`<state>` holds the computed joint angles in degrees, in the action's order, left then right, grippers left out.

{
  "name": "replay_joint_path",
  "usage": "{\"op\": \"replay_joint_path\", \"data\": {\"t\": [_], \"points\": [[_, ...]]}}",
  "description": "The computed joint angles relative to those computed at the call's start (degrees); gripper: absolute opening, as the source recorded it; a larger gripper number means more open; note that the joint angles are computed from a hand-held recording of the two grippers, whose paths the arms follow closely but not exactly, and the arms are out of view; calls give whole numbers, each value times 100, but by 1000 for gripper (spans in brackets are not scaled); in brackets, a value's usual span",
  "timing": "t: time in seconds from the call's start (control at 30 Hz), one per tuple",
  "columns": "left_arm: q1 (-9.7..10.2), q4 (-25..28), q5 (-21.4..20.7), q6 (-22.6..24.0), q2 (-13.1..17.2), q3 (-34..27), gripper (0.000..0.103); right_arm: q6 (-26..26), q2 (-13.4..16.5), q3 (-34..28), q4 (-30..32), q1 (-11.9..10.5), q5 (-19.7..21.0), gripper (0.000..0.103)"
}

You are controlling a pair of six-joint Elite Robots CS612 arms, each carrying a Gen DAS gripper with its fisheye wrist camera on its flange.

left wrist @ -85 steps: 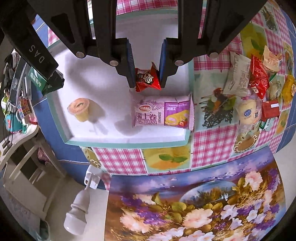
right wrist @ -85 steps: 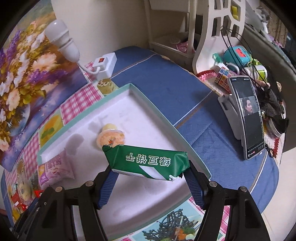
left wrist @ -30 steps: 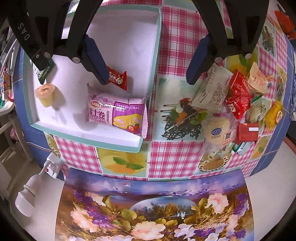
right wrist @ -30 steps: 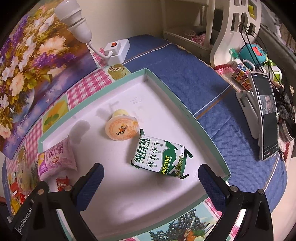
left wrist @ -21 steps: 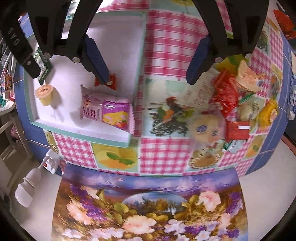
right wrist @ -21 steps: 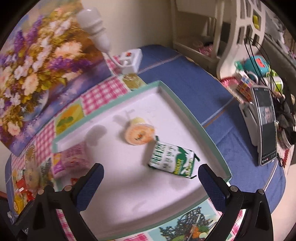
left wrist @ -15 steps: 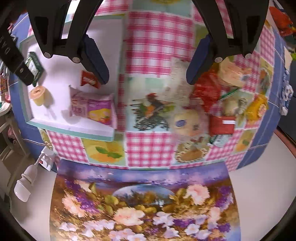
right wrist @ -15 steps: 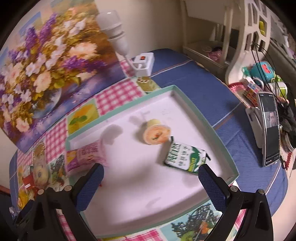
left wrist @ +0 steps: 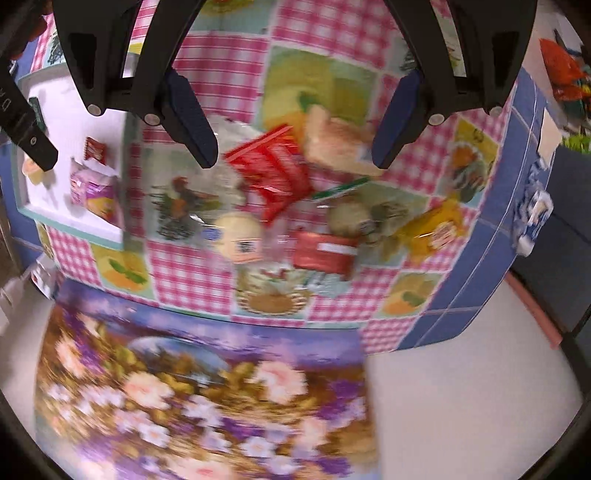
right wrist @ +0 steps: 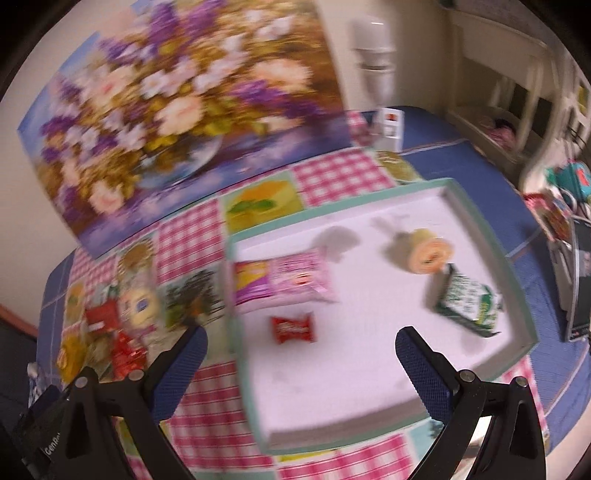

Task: Organize snacks
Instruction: 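Withdraw both tools from the tray toward the snack pile, then grasp the barcoded bread pack with left tool while right tool grasps red candy bag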

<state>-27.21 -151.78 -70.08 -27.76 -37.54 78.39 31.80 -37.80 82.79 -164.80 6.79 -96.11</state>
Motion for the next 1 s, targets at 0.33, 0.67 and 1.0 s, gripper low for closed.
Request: {"op": "replay_joint_path", "data": {"t": [0.33, 0.67, 1.0], "points": [[363, -105, -134, -713, -161, 320, 86, -351, 230, -430, 220, 283, 308, 103], [616, -88, -684, -1081, -96, 326, 86, -723, 489, -837, 518, 482, 522, 103], [736, 318, -1368, -1495, 253, -102, 86, -769, 770, -1193, 820, 508, 698, 103]]}}
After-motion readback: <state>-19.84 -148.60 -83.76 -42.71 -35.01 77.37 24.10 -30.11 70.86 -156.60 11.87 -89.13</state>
